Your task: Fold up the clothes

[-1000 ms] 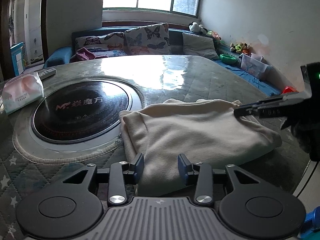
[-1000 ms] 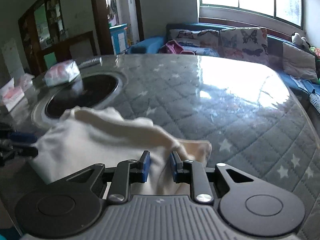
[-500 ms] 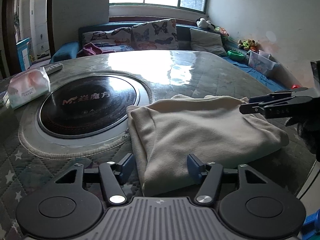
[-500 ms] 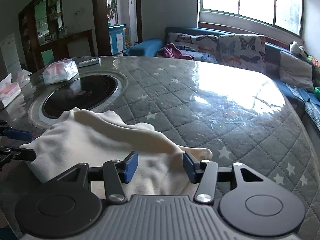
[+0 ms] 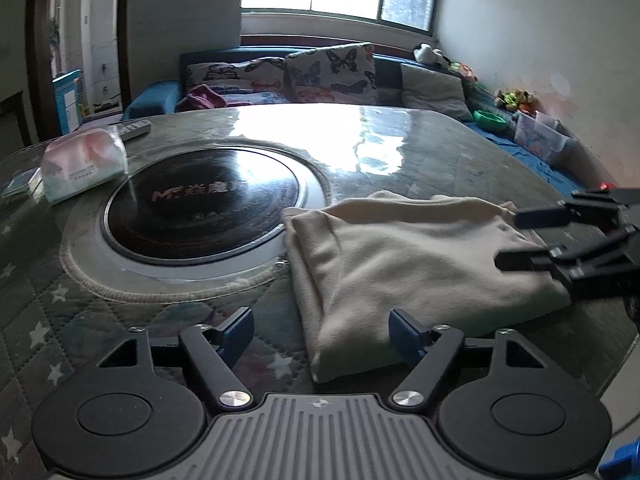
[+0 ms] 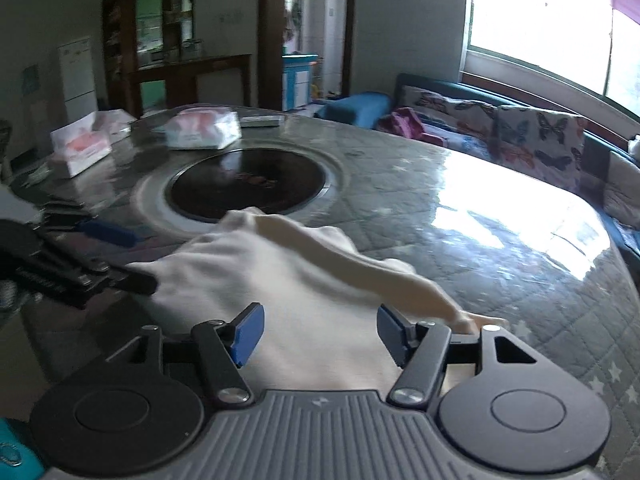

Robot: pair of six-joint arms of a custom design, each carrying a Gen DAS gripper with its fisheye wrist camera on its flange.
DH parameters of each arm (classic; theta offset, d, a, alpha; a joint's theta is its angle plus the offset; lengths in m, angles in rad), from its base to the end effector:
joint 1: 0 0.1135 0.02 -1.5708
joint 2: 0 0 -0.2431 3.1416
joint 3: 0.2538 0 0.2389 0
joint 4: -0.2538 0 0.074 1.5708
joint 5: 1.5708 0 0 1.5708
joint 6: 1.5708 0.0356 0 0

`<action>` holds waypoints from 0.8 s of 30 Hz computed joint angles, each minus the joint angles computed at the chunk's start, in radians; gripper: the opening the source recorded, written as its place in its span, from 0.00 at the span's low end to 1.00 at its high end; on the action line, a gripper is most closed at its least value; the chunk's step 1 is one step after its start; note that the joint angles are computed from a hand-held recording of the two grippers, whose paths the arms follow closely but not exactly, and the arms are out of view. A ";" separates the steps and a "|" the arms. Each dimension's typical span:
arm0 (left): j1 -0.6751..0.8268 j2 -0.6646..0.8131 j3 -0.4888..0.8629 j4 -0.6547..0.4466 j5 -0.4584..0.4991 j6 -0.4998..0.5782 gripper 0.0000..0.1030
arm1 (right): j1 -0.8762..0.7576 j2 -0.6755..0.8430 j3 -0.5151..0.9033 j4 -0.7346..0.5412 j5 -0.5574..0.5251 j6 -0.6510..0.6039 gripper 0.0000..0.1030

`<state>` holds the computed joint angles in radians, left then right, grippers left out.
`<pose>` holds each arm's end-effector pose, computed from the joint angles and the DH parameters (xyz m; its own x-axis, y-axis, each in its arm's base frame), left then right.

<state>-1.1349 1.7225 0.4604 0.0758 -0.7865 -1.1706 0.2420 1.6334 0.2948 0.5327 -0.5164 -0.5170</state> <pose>0.1163 -0.1900 0.0598 -0.6389 -0.1689 -0.7505 -0.1547 0.9839 -0.0898 0.2089 0.0697 0.0692 -0.3418 -0.5271 -0.7780 -0.8159 0.5773 -0.0326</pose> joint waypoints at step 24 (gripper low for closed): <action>0.073 -0.168 -0.183 0.084 0.006 -0.155 0.62 | 0.522 -0.004 -0.088 0.147 0.233 -0.091 0.56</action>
<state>-1.0617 1.5543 0.2777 0.1599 -0.7803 -1.3254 0.7643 1.6290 0.2065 0.6801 -0.2832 -0.6079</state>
